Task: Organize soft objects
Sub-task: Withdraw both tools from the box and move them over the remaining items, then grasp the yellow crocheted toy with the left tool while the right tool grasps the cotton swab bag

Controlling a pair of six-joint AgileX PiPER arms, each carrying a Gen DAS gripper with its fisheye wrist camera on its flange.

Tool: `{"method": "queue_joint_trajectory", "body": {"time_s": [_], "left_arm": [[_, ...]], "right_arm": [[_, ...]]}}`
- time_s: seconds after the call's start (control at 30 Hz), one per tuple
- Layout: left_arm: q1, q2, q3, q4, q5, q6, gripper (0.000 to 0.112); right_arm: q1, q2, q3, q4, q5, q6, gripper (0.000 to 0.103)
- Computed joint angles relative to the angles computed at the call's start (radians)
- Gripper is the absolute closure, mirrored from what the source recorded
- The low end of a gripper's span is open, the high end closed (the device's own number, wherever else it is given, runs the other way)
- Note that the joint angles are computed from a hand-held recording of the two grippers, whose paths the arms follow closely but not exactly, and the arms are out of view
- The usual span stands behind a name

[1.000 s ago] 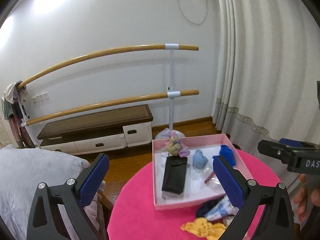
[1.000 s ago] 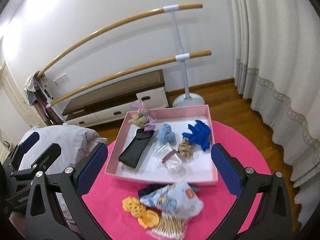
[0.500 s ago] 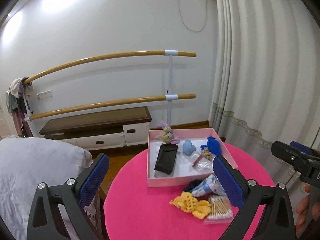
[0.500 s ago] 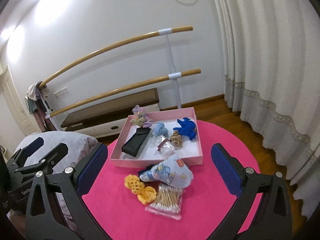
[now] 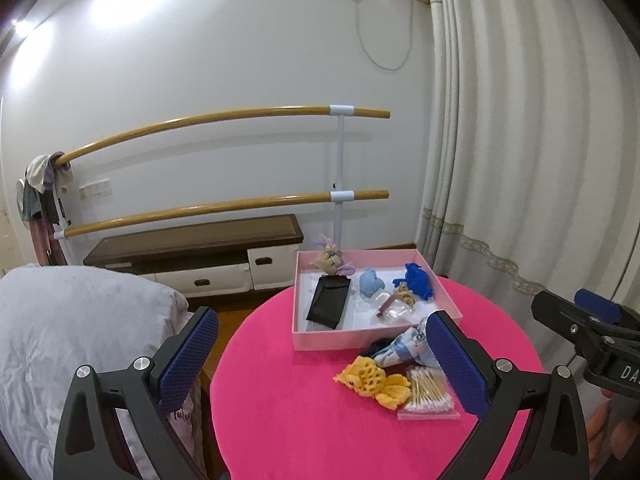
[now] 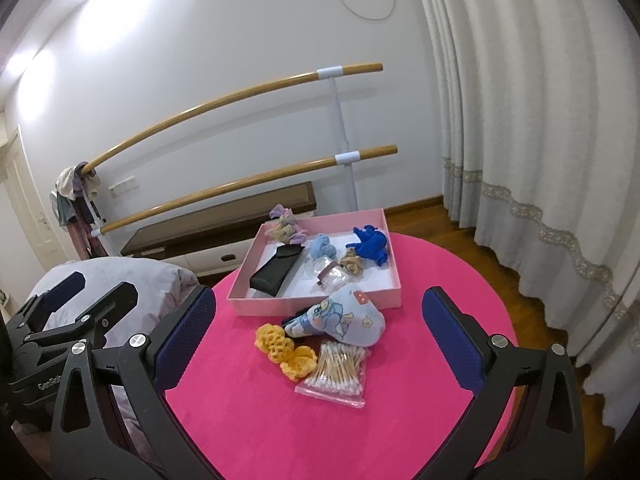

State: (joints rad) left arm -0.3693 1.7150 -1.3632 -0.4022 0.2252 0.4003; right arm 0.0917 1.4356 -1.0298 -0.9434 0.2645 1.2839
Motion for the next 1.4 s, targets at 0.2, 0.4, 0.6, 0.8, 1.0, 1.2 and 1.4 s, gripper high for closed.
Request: {"method": "queue_joint_trajectory", "body": {"time_s": [0.2, 0.4, 0.6, 0.8, 1.0, 1.2, 1.4], "left_arm": [[0.016, -0.026, 0.023, -0.047, 0.019, 0.037, 0.009], [0.023, -0.006, 0.012, -0.043, 0.044, 0.035, 0.009], [0.021, 0.066, -0.036, 0.021, 0.101, -0.030, 0.009], [-0.003, 0.166, -0.116, 0.101, 0.139, -0.116, 0.009], [-0.026, 0.295, -0.222, 0.164, 0.181, -0.176, 0.009], [-0.043, 0.463, -0.404, 0.188, 0.246, -0.217, 0.009], [-0.063, 0.654, -0.651, 0.233, 0.345, -0.272, 0.009]], "right_arm": [[0.012, -0.012, 0.017, -0.049, 0.012, 0.052, 0.000], [0.016, -0.007, 0.029, -0.082, 0.026, 0.088, 0.000], [-0.031, 0.033, 0.059, -0.009, -0.010, 0.037, 0.000], [-0.074, 0.099, 0.075, 0.082, -0.048, -0.039, 0.000], [-0.108, 0.172, 0.061, 0.218, -0.081, -0.175, 0.000], [-0.129, 0.250, 0.033, 0.403, -0.100, -0.358, 0.000], [-0.152, 0.316, -0.003, 0.586, -0.111, -0.538, 0.000]]}}
